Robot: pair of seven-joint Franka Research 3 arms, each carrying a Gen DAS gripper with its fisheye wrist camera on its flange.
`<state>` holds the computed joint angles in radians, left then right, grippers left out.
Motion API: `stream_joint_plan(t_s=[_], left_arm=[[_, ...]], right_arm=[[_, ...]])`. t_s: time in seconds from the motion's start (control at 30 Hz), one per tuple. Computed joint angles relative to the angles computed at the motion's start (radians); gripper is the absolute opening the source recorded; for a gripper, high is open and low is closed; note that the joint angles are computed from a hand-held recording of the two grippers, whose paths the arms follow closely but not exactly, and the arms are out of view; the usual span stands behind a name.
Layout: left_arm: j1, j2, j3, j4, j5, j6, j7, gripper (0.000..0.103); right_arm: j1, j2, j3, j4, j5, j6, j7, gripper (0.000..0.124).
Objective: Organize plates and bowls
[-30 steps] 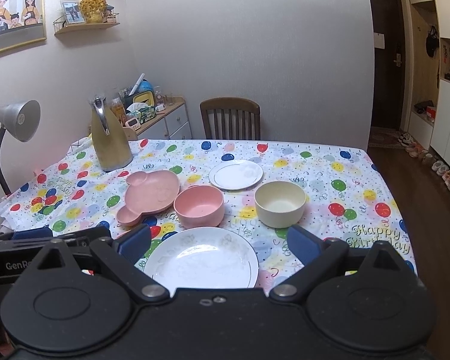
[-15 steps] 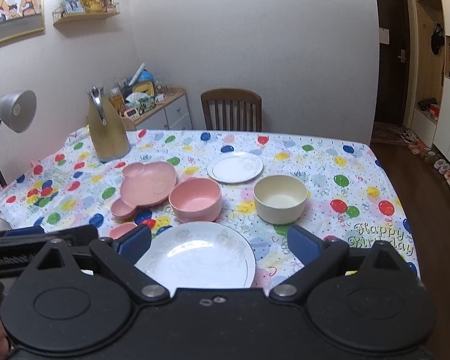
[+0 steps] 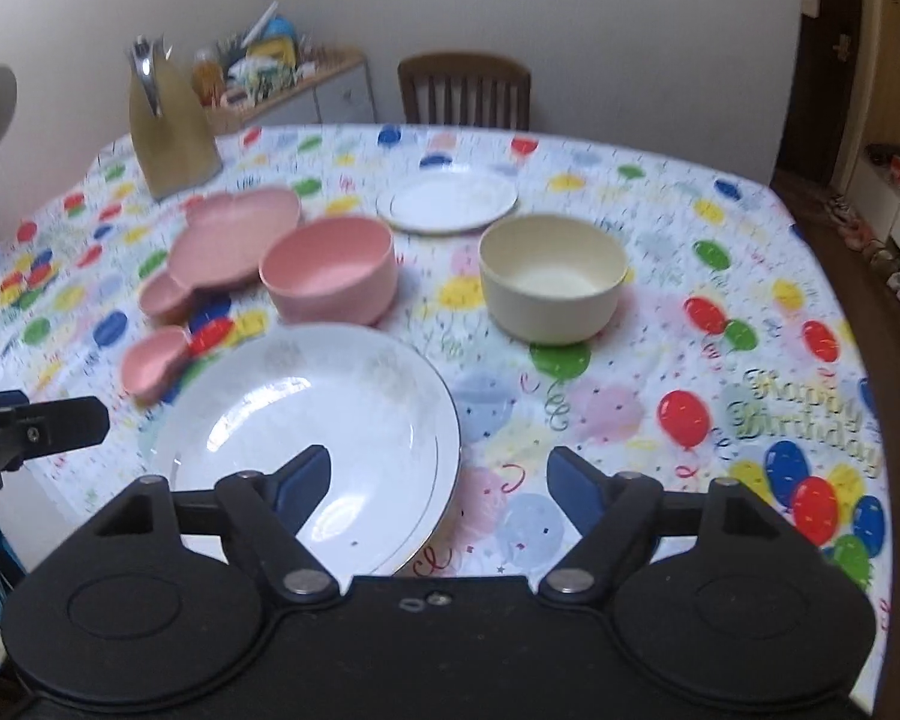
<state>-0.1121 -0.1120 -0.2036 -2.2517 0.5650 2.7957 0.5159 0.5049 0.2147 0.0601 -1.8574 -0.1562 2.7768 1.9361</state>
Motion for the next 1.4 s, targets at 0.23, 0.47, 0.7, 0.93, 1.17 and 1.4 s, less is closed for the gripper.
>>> stream_joint_plan(t_s=[0.23,0.47,0.7,0.93,1.17,1.4], left_arm=[[-0.004,0.094,0.026,0.05,-0.089,-0.004,0.092,0.083],[-0.009,0.15,0.035,0.089,-0.205,-0.02,0.188,0.06],[-0.008,0.18,0.036,0.112,-0.291,-0.047,0.258,0.035],[-0.007,0.181,0.038,0.114,-0.306,-0.057,0.289,0.028],[-0.019,0.176,0.021,0.117,-0.362,-0.062,0.36,0.028],[-0.057,0.199,-0.023,0.152,-0.482,-0.053,0.515,0.028]], right_arm=[[-0.037,0.109,0.036,0.124,0.149,-0.102,-0.156,0.057],[-0.044,0.179,0.027,0.216,0.239,-0.185,-0.184,0.031],[-0.058,0.213,0.034,0.264,0.302,-0.211,-0.209,0.017],[-0.068,0.218,0.037,0.27,0.341,-0.215,-0.225,0.011],[-0.071,0.18,0.03,0.22,0.353,-0.205,-0.232,0.01],[-0.098,0.036,0.009,0.047,0.339,-0.177,-0.2,0.01]])
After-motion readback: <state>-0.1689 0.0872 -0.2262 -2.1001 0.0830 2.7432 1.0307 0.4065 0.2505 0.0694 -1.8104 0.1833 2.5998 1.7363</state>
